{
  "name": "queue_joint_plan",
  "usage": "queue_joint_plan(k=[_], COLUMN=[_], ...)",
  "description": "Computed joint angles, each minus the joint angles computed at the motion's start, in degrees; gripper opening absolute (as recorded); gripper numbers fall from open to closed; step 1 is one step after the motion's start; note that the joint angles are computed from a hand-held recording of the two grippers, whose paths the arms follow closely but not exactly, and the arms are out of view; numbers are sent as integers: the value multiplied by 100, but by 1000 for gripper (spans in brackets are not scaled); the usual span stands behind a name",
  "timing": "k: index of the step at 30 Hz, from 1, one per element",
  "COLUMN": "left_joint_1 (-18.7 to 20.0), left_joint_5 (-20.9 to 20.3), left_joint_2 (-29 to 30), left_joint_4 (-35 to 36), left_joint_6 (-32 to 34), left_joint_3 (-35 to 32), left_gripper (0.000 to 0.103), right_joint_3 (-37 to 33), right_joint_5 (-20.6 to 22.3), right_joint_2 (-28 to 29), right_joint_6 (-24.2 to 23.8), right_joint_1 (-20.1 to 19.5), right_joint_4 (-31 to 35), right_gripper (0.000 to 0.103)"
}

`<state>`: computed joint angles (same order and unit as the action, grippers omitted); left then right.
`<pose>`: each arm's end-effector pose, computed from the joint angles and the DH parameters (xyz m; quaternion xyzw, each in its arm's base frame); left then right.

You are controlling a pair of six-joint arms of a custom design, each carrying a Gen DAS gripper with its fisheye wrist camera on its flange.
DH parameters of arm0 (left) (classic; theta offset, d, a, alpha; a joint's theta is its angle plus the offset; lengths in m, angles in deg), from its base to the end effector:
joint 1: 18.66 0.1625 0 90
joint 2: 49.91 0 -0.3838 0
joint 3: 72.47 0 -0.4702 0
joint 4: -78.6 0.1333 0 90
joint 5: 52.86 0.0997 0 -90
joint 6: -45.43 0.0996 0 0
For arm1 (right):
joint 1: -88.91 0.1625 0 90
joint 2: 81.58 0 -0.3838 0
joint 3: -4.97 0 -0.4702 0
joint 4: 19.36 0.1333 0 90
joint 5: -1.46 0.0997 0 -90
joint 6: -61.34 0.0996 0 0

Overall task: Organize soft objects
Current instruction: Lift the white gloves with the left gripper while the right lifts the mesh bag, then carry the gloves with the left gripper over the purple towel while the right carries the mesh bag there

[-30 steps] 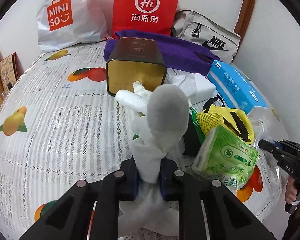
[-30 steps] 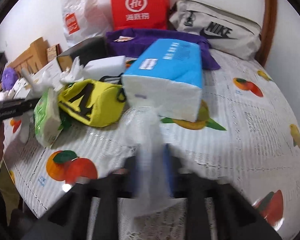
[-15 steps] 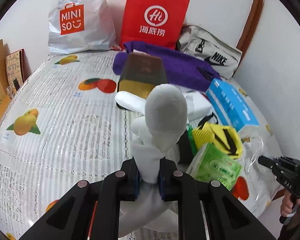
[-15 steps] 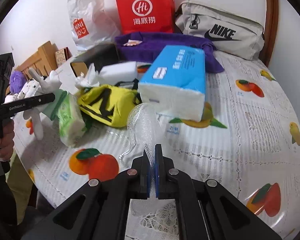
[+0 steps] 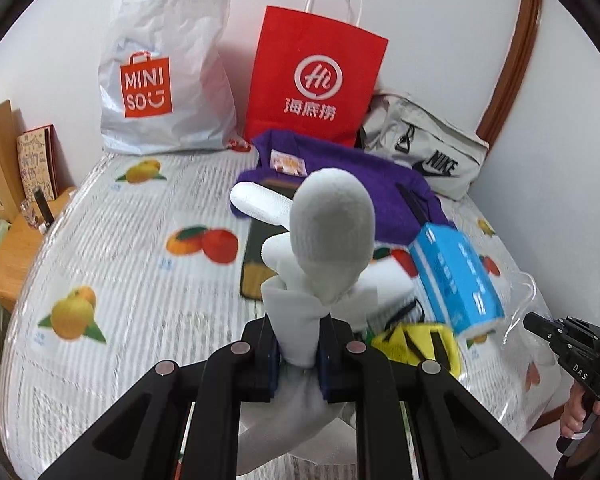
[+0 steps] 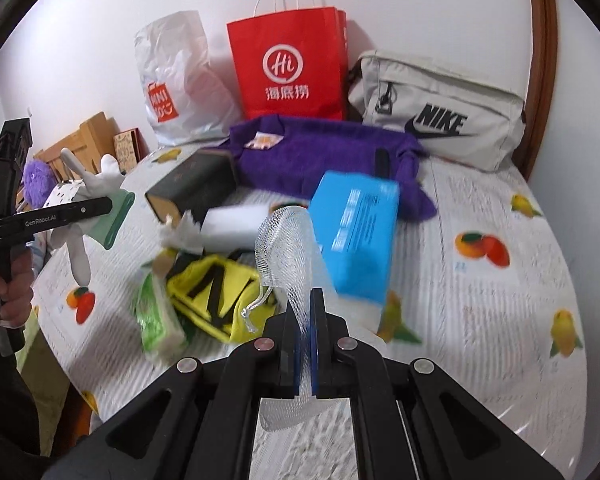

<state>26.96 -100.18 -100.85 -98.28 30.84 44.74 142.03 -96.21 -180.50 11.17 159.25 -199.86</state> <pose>-0.2413 -0.5337 -0.0034 0.1727 0.9024 -0.3213 0.2296 -0.0382 -0.4635 0.2699 0.2071 -0.8716 0.3266 0.3012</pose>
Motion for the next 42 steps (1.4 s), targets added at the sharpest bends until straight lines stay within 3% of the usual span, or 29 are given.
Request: queue_joint_plan(k=[20,42], left_joint_1=[366,928], left_joint_5=[177,-271], left_joint_2=[658,1722], left_joint_4=[821,1520], left_joint_6=[289,662], left_joint_3=[-1699,-3587], left_gripper=[14,14], right_joint_3=[-1993,-4169], right_joint_5=[-317,-964], right_joint_2=[1496,3343], right_joint_6=[393,654], right_joint_1=[571,620], right_joint_4=[308,1174], right_gripper=[3,4])
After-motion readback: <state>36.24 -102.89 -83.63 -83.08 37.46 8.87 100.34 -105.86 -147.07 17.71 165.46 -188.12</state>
